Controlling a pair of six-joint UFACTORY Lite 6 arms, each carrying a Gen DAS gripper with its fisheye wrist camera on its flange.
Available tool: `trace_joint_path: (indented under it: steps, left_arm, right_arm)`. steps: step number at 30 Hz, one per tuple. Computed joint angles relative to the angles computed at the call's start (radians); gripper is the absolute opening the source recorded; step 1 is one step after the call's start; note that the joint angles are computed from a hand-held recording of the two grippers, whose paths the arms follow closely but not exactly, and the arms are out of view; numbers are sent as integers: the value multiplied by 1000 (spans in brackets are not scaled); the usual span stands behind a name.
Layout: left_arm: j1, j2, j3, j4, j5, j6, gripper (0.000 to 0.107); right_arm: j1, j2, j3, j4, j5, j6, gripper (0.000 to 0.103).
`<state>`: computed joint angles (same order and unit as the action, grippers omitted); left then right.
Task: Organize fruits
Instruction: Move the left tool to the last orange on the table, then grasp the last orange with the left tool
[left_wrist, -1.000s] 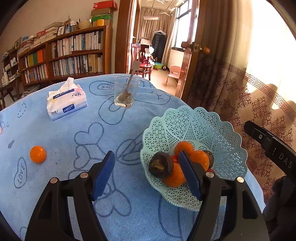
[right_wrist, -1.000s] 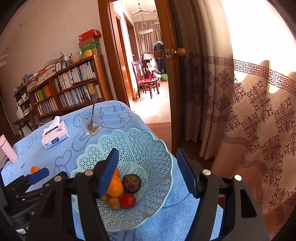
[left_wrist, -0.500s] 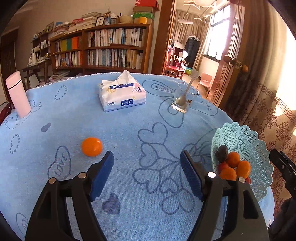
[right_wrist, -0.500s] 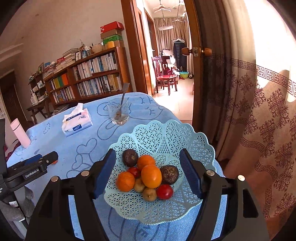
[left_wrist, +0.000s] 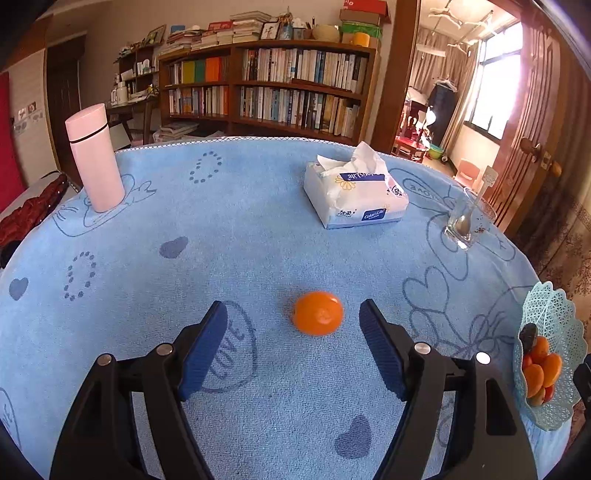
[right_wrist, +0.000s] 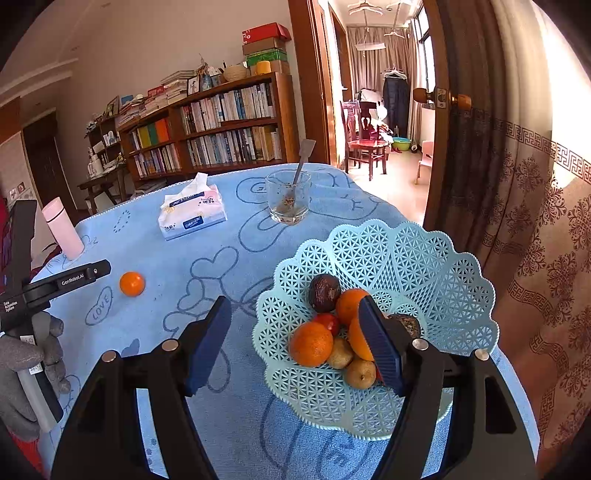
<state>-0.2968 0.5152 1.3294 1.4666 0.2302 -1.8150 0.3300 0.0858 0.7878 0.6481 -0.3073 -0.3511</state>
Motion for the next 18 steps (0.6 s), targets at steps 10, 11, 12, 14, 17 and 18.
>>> trace_joint_path:
  steps: [10, 11, 12, 14, 17, 18]
  left_arm:
    - [-6, 197, 214, -348, 0, 389, 66]
    - [-6, 219, 239, -386, 5, 427, 65]
    - [-7, 242, 266, -424, 13, 464, 65]
    - [-5, 287, 321, -510, 27, 550, 61]
    - [0, 343, 387, -621, 33, 666, 52]
    - [-1, 356, 401, -639, 34, 686, 50]
  right_arm:
    - [8, 61, 37, -121, 15, 99, 73]
    - [7, 63, 37, -134, 15, 110, 73]
    - [5, 67, 40, -150, 15, 125, 73]
    - [-5, 69, 39, -189, 18, 160, 73]
    - [-18, 67, 33, -223, 18, 190, 73]
    - [-24, 65, 31, -239, 19, 204, 73]
